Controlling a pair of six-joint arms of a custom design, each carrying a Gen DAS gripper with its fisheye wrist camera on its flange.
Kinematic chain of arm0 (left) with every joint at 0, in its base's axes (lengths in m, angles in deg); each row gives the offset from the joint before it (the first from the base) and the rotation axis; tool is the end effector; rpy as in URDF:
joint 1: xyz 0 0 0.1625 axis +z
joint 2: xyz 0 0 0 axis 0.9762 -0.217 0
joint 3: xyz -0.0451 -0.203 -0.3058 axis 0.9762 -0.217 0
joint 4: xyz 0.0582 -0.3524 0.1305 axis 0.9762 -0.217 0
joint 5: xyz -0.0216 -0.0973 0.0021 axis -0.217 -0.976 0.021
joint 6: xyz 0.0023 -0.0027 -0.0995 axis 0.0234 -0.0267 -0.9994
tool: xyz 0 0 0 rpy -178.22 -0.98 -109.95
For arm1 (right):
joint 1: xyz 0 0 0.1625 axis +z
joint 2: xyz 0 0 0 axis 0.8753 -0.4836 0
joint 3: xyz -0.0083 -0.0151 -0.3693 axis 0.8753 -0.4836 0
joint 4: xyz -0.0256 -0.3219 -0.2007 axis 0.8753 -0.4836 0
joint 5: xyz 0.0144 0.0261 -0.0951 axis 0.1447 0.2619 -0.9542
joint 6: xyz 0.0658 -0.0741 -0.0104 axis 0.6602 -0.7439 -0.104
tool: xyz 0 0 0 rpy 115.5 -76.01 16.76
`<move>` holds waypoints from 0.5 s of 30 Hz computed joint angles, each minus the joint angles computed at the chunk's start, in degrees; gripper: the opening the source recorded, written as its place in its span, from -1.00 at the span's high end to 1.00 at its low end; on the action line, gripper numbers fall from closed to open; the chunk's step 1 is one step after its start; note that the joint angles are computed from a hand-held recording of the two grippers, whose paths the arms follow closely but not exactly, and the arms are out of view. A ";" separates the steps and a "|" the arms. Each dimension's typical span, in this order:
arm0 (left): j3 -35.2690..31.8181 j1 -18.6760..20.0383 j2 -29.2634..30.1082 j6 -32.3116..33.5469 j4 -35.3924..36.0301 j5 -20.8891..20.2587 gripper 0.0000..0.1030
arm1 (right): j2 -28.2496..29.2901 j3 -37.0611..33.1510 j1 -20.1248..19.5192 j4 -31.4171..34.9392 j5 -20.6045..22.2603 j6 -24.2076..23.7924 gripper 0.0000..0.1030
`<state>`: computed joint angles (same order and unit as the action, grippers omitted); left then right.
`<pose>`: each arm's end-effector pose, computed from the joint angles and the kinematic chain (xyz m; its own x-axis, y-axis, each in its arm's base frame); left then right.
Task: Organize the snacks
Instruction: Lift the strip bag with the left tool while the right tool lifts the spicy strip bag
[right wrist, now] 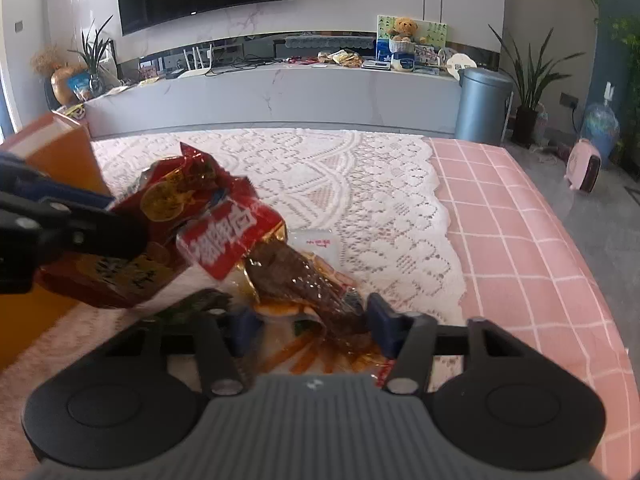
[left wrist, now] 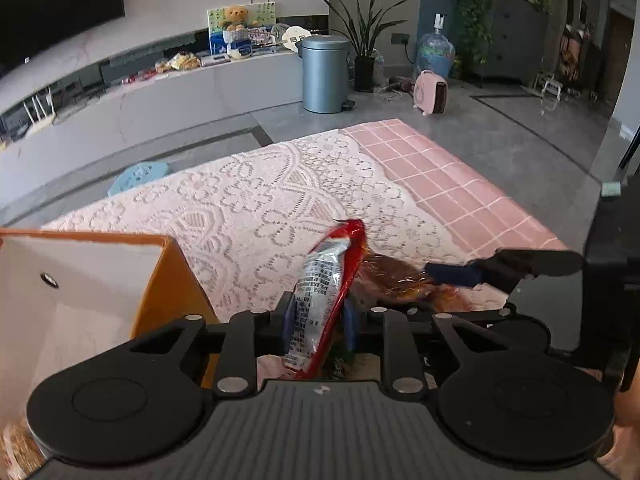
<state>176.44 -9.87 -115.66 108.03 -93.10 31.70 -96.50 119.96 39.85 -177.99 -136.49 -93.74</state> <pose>-0.0511 -0.6175 0.2426 -0.6653 0.3653 -0.6511 0.6685 0.6798 -0.3018 0.2182 -0.6588 -0.0676 -0.7225 -0.2386 0.6489 -0.6191 0.6410 -0.4536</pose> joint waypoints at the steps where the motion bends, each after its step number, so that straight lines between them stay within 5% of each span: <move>1: 0.50 -0.21 -0.41 -0.39 -0.26 0.63 0.52 | -0.60 1.28 0.18 -0.91 0.36 0.35 0.39; 8: 3.54 -0.48 -4.93 -5.35 2.36 -2.11 0.52 | -4.06 7.73 1.71 -3.95 -0.83 4.88 0.59; 15: 7.14 -1.03 -10.46 -10.13 5.58 -4.38 0.52 | -9.11 16.12 3.45 -5.80 -1.49 18.01 0.70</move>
